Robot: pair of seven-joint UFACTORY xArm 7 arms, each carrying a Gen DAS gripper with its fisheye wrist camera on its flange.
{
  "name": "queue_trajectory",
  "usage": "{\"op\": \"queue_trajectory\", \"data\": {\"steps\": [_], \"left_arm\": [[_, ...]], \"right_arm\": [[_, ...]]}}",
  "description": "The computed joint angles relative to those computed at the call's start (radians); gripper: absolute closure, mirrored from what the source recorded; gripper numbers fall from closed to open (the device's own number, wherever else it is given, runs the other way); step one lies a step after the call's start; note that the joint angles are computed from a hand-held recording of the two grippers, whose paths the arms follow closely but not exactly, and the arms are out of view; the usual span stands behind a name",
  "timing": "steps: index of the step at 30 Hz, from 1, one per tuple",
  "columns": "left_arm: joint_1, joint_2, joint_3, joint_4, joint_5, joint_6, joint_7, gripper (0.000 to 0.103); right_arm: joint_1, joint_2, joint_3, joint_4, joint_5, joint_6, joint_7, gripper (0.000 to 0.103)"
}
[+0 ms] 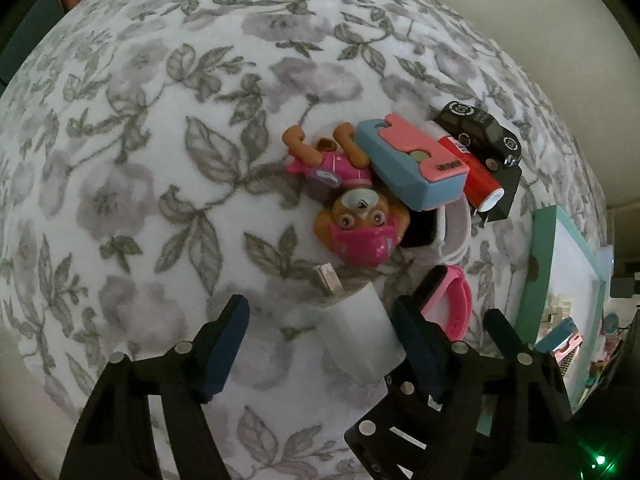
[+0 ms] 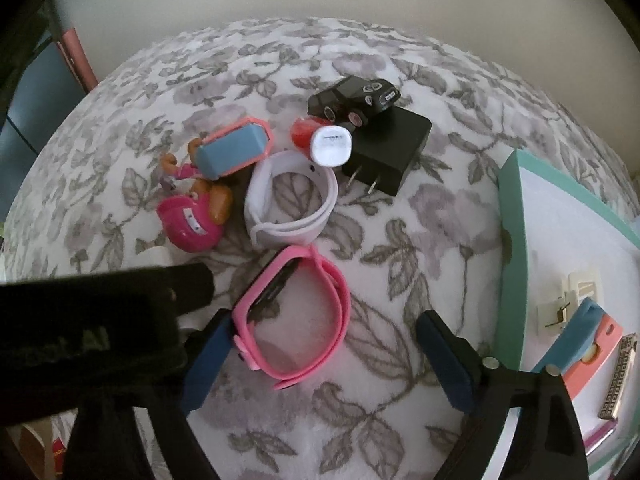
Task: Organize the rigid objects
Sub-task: 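Grasp the white plug adapter with the left tool while the right tool reaches the pink band, then close the right tool on the pink watch band and lift it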
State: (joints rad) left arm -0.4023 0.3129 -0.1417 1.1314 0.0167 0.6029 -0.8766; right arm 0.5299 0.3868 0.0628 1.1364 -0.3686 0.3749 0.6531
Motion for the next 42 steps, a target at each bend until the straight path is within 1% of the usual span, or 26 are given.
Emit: {"op": "queue_trajectory", "data": {"steps": [4, 7, 11, 16, 18, 19, 20, 25, 33, 40, 42], "left_arm": [[0.009, 0.001, -0.010, -0.011, -0.029, -0.028, 0.021, 0.037], [0.013, 0.005, -0.017, -0.012, -0.053, -0.039, 0.033, 0.042], [0.013, 0.006, -0.019, -0.017, -0.067, -0.047, 0.048, 0.046], [0.013, 0.009, -0.015, -0.014, -0.069, -0.046, 0.060, 0.048], [0.010, 0.013, -0.016, -0.005, -0.068, -0.041, 0.063, 0.053], [0.008, 0.017, -0.016, 0.001, -0.066, -0.036, 0.064, 0.058], [0.003, 0.021, -0.014, 0.010, -0.058, -0.024, 0.060, 0.060], [-0.023, 0.040, -0.001, 0.043, -0.008, 0.009, 0.036, 0.064], [-0.081, 0.097, 0.020, 0.144, 0.099, 0.100, -0.030, 0.064], [-0.115, 0.133, 0.033, 0.199, 0.173, 0.153, -0.059, 0.064], [-0.117, 0.134, 0.033, 0.200, 0.181, 0.155, -0.065, 0.064]], "right_arm": [[-0.004, -0.009, 0.002, -0.005, 0.001, -0.007, -0.007, 0.025], [-0.027, -0.022, 0.014, -0.027, 0.030, -0.026, -0.029, 0.030], [-0.048, -0.029, 0.026, -0.044, 0.069, -0.049, -0.057, 0.032], [-0.038, -0.030, 0.013, -0.047, 0.072, -0.051, -0.053, 0.040], [-0.047, -0.049, 0.017, -0.070, 0.083, -0.058, -0.059, 0.043], [-0.044, -0.050, 0.012, -0.070, 0.078, -0.055, -0.055, 0.045], [-0.042, -0.051, 0.010, -0.071, 0.074, -0.053, -0.050, 0.047], [-0.045, -0.044, 0.012, -0.063, 0.075, -0.051, -0.052, 0.047], [-0.060, -0.067, 0.024, -0.091, 0.095, -0.053, -0.062, 0.047], [-0.078, -0.094, 0.037, -0.122, 0.124, -0.050, -0.076, 0.047], [-0.082, -0.096, 0.042, -0.123, 0.133, -0.046, -0.080, 0.047]]}}
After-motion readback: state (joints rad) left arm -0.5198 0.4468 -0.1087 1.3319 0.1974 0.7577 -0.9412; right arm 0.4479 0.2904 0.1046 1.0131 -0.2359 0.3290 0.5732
